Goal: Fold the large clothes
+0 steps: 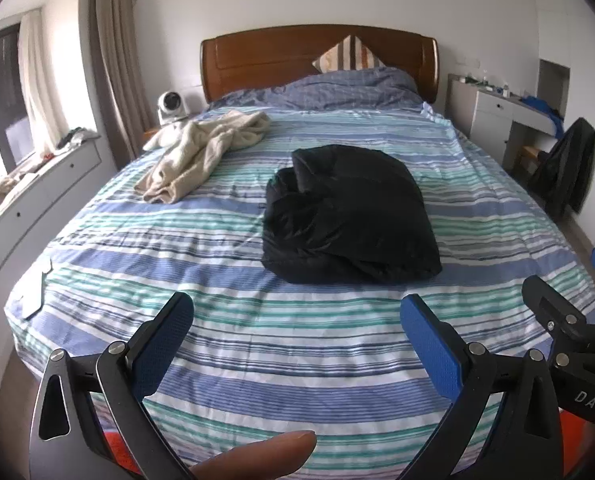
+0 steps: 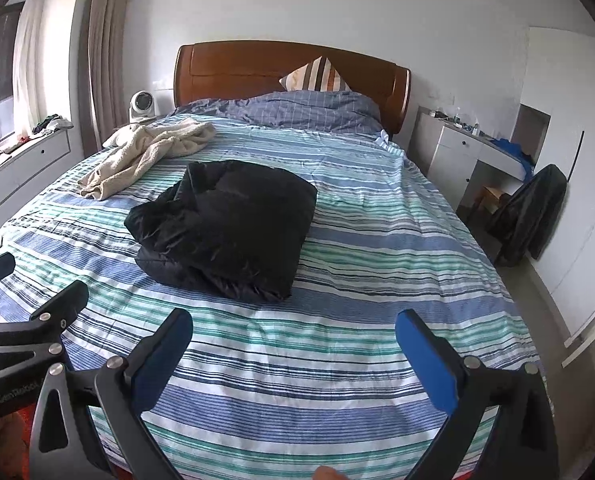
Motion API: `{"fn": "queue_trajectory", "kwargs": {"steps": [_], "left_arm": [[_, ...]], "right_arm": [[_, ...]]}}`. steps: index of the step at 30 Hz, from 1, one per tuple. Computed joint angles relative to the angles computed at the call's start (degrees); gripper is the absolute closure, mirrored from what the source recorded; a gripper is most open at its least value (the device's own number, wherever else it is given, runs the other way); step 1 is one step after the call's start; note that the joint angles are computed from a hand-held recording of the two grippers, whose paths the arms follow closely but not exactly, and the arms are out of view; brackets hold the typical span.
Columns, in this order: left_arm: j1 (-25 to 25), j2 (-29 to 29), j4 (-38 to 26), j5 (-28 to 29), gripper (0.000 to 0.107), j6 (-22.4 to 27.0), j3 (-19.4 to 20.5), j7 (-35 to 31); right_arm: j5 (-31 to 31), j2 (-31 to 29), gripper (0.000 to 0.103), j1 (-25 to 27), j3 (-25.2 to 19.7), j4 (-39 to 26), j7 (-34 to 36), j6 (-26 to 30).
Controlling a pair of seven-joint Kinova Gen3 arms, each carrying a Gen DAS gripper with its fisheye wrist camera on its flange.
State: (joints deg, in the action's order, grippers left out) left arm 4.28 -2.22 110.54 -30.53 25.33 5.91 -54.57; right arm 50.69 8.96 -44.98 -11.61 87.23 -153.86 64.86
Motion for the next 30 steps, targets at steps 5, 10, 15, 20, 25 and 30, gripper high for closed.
{"fn": "queue_trajectory", "kwargs": {"steps": [5, 10, 15, 20, 25, 30], "left_arm": [[-0.12, -0.11, -0.21, 2.53, 0.005, 0.27, -0.54, -2.88], [-0.53, -0.12, -0.70, 5.70, 0.005, 0.64, -1.02, -5.55], [-0.71, -0.02, -0.82, 4.12, 0.005, 1.04, -0.57, -4.35], [-0.52, 0.36, -1.15, 5.02, 0.005, 1.32, -0.77, -5.15], [-0.47, 0.11, -0.76, 7.30, 0.005, 0.58, -1.13, -6.97], [-0.35, -0.18, -0.16, 0.84, 0.005, 0.54, 0.35, -0.90]], "right_arm": [[-0.94, 0.34, 0.000, -0.08, -0.06, -0.53, 0.62, 0.13], [-0.89, 0.29, 0.000, -0.54, -0.09, -0.74, 0.96, 0.58], [-0.59, 0.03, 0.000, -0.65, -0.09, -0.67, 0.47, 1.09], [-1.10, -0.05, 0.000, -0.28, -0.12, -0.22, 0.17, 1.04], [-1.72, -0.21, 0.000, 0.18, -0.09, 0.27, 0.00, 0.89], [-1.65, -0.42, 0.000, 0.43, -0.16, 0.51, -0.46, 0.71]]}}
